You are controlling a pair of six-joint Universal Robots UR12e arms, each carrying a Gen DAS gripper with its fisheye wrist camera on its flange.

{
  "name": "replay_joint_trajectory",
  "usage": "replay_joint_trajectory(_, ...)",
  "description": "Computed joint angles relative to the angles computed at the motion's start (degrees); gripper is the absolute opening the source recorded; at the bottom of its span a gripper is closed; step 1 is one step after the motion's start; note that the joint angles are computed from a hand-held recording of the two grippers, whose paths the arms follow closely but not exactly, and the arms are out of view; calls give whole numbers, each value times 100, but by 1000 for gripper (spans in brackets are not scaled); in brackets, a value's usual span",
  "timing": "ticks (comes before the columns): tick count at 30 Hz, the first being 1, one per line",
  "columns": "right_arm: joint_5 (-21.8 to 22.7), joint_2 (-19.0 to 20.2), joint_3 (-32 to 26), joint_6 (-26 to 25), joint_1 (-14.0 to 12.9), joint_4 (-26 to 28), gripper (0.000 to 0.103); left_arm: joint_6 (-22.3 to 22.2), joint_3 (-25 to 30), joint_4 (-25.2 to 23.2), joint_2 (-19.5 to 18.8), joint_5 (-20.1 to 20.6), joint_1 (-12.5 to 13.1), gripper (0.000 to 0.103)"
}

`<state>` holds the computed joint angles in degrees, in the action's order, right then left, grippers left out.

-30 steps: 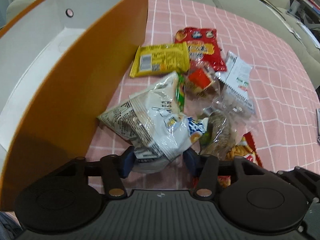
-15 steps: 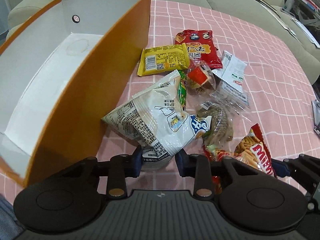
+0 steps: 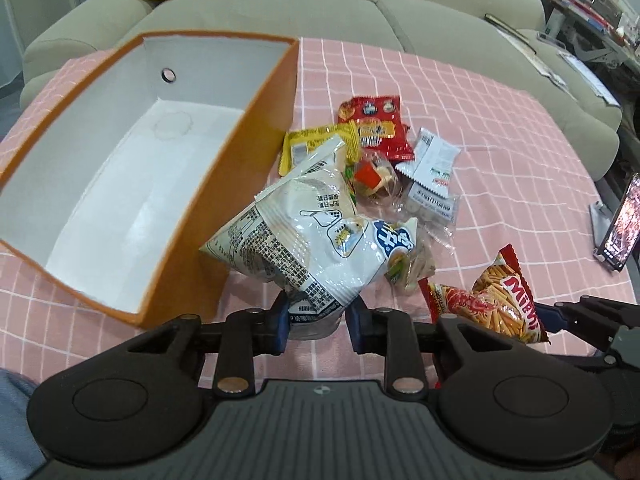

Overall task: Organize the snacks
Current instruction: 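Carry both bags over the box and open both grippers to drop them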

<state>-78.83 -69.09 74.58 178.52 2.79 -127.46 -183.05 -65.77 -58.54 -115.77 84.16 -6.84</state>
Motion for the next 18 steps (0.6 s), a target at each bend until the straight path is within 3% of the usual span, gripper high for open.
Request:
replay_joint_trajectory(5, 135, -64, 22, 104, -17, -191, 49, 16, -120, 210, 141, -150, 57, 26)
replay_joint_trajectory(18, 450, -67, -236, 109, 28, -558, 49, 141, -278, 864, 410, -418, 228, 25)
